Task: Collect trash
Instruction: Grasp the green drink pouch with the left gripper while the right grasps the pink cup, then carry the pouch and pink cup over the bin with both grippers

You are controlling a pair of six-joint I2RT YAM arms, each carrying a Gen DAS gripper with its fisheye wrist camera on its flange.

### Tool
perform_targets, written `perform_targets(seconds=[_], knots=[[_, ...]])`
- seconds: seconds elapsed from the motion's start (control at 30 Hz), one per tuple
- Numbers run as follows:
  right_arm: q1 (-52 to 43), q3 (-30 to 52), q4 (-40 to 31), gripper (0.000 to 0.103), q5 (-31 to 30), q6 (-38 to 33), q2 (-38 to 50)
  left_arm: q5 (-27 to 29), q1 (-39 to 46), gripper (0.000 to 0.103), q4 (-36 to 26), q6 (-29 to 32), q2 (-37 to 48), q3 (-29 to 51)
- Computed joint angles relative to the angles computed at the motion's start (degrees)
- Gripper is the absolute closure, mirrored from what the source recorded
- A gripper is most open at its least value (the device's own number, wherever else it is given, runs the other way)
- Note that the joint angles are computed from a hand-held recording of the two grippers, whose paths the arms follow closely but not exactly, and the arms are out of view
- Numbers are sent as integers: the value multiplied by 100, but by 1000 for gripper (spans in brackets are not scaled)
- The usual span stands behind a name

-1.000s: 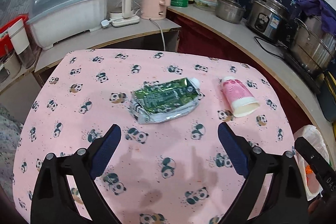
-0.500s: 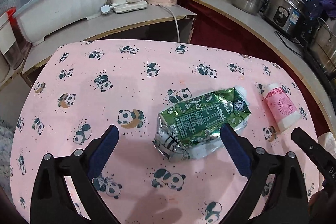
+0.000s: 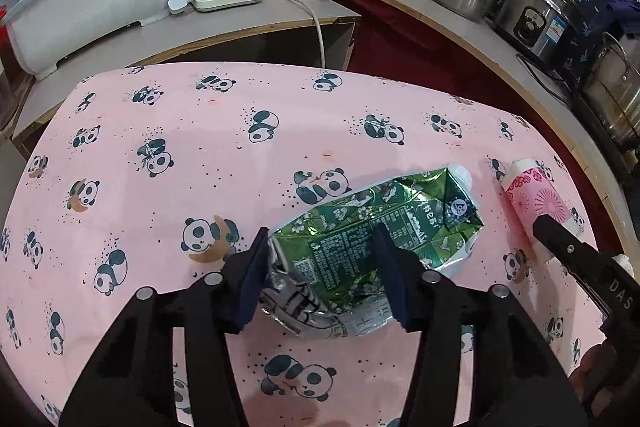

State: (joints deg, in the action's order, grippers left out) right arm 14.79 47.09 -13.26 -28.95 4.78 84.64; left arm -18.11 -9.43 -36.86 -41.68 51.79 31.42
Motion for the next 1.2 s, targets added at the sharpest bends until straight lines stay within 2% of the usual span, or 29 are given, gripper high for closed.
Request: perform_targets(seconds=[0.07,0.13,0.4,0.57,0.7,0.9,1.03,1.2], knots=[[-23,-88,-7,99,-27,-66,-169,-143,-287,72,-113,-179,18,80],[-92,-207,-65,99,-70,-153,-442,-420,-708,76,-307,-478,35,198],[-869,-348,-998,99,-477,-834,-1527,-1237,-2508,77,-1213,-1982,351,848],[-1951,-132,-1962,99,-1072,-1560,-1999,-1634,-3659,78,-1703,-2912,907,1480],[-3057,237,-2887,99,-1609,-2496,-2017,-1887,-4448,79,-1992,-3437,1583,2154],[-4673,924,-4234,99,-2251,-4057,-1575,-2110,-5215,80,-2285,-3713,2652,3300],[-5688,1498,-5119,99,-2513,-5212,-979,-2198,-5506,80,-2409,-3649,3308,4100],[-6656,2197,-5781,99,-2635,-6134,-126,-2244,-5700,80,-2485,-3427,4077,5056]])
